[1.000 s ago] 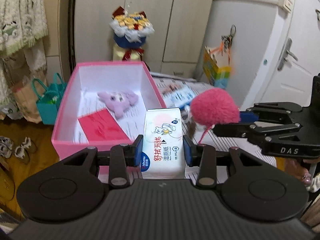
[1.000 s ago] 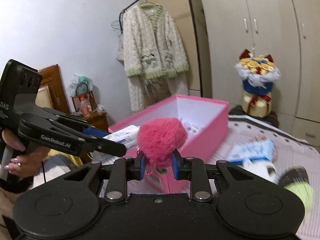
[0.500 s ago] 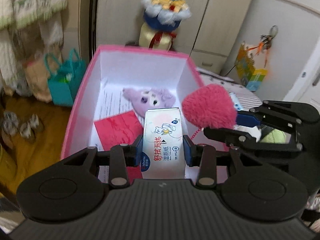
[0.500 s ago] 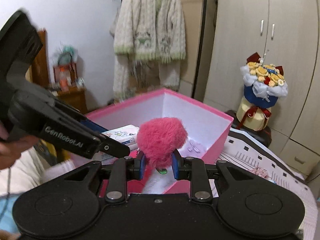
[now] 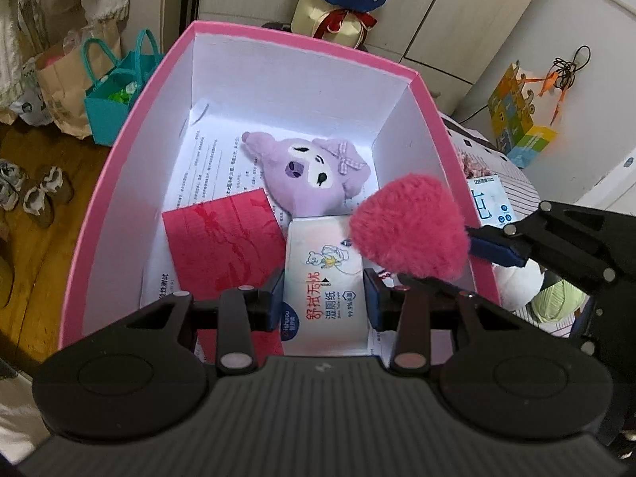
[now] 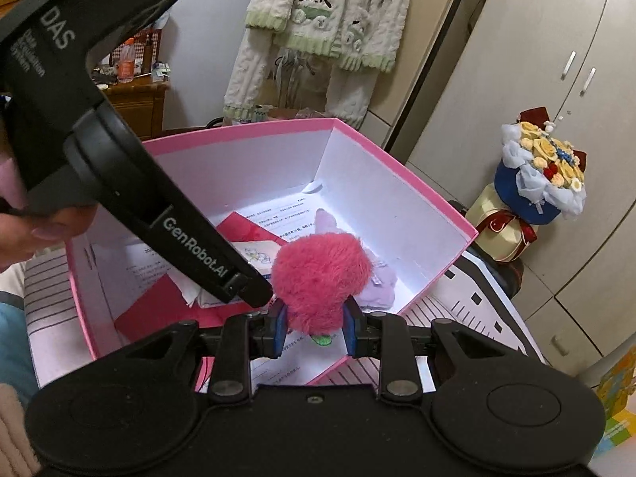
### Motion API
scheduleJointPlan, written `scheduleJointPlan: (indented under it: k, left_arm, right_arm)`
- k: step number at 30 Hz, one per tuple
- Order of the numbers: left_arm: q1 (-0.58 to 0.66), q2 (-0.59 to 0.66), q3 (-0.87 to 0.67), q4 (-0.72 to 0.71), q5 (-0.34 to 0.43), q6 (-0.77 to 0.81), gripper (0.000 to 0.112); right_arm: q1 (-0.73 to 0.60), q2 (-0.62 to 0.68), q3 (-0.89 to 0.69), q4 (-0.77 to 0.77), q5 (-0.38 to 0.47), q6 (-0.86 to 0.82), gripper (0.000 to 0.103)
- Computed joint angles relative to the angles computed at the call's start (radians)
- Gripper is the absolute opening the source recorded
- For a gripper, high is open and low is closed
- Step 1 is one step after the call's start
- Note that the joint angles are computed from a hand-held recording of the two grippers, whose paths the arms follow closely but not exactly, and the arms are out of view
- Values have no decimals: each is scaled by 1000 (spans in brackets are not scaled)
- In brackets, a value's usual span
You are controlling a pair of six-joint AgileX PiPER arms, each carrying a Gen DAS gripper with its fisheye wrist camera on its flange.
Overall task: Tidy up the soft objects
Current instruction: 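Carry the wet-wipes pack and pink pompom over the pink box with both tools, then move the left tool from the box toward the green yarn ball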
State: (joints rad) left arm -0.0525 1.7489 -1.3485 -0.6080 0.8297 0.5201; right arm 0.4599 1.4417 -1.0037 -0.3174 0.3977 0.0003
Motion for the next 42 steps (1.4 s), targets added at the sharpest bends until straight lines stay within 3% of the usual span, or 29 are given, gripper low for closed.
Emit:
scheduleJointPlan:
  k: [5,9,11,14,17,24,31,34,38,42]
  left_arm:
    - [-5,-29,23,5,-2,11,49]
    - [11,-97,70,-10,11,86,55]
    - [24,-134,88,-19,34,120,56]
    - [35,-216,137,-25,48,171,57]
    - [50,-298,184,-42,61,218,58]
    - [103,-481,276,-87,117,302,61]
    - [114,-640,345,-99,183,346,65]
    - [104,-699,367,-110,208,356,75]
    - [23,-774,403,-86,171,344,79]
    - [-112,-813,437,-47,97,308,82]
  right_arm:
    - [-9,-19,23,68,-27,-34,52]
    - [17,-84,64,7,-22,42,63]
    - [40,-121,85,-60,-8,117,74]
    - [87,-184,117,-176,35,249,75]
    - [105,-247,141,-178,65,264,78]
    - [253,-412,198,-327,231,463,84]
    - [397,-588,230,-342,402,559,90]
    - [443,-673,248,-334,469,591,91]
    - [493,-809,283,-325,565,647,92]
    - [434,-917,327,-293,584,644,93]
